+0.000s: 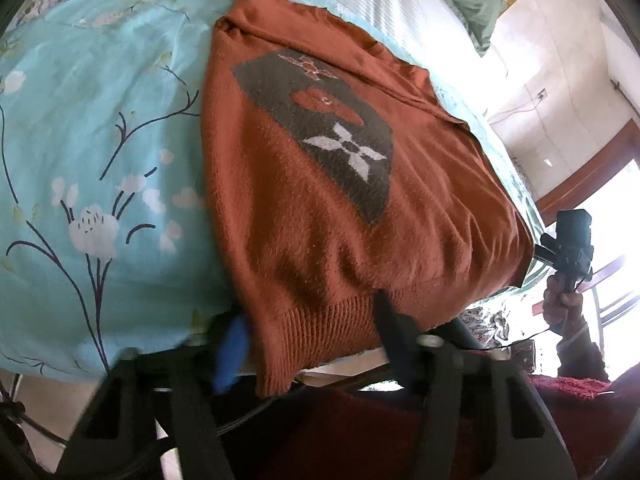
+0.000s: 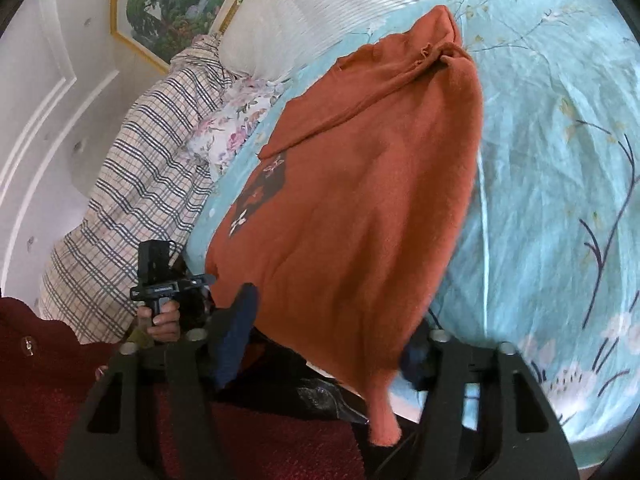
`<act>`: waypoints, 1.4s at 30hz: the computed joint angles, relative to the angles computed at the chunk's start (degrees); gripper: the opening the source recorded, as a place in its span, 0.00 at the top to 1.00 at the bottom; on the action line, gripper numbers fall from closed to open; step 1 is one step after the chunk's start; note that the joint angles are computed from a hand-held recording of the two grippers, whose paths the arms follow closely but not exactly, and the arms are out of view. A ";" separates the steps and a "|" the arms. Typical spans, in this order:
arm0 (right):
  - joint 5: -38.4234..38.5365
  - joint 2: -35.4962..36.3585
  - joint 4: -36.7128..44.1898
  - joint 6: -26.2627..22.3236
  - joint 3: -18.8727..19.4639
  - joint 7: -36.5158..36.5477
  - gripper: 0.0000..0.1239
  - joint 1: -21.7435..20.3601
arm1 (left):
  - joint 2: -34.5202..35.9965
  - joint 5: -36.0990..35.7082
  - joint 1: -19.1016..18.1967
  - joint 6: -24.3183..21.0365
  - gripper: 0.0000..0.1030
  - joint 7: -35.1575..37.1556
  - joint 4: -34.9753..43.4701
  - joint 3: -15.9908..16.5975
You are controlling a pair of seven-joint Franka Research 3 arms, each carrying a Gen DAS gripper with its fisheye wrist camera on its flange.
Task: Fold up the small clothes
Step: 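Grasp the ribbed hem with both tools and lift it toward the collar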
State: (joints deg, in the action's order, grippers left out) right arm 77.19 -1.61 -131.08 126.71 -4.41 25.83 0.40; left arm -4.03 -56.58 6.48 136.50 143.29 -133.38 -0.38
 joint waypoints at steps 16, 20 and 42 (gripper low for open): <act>7.93 -1.60 -3.12 -5.80 -1.60 -1.62 0.94 -1.70 | -4.93 -4.40 -1.55 6.22 0.96 4.27 -4.29 0.05; 13.78 -1.95 -3.54 -9.89 -2.20 -4.19 0.94 -2.24 | -8.99 -10.02 -3.02 5.67 0.96 6.13 -5.91 2.27; 4.97 24.46 41.14 8.88 4.34 12.53 0.94 -2.19 | 16.27 -18.05 -1.79 22.33 0.96 2.59 32.16 -4.22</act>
State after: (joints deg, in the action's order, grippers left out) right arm 82.16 22.85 -89.94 135.60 -0.07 38.35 -1.80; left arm 12.24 -74.63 4.69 158.83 145.88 -101.22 -4.60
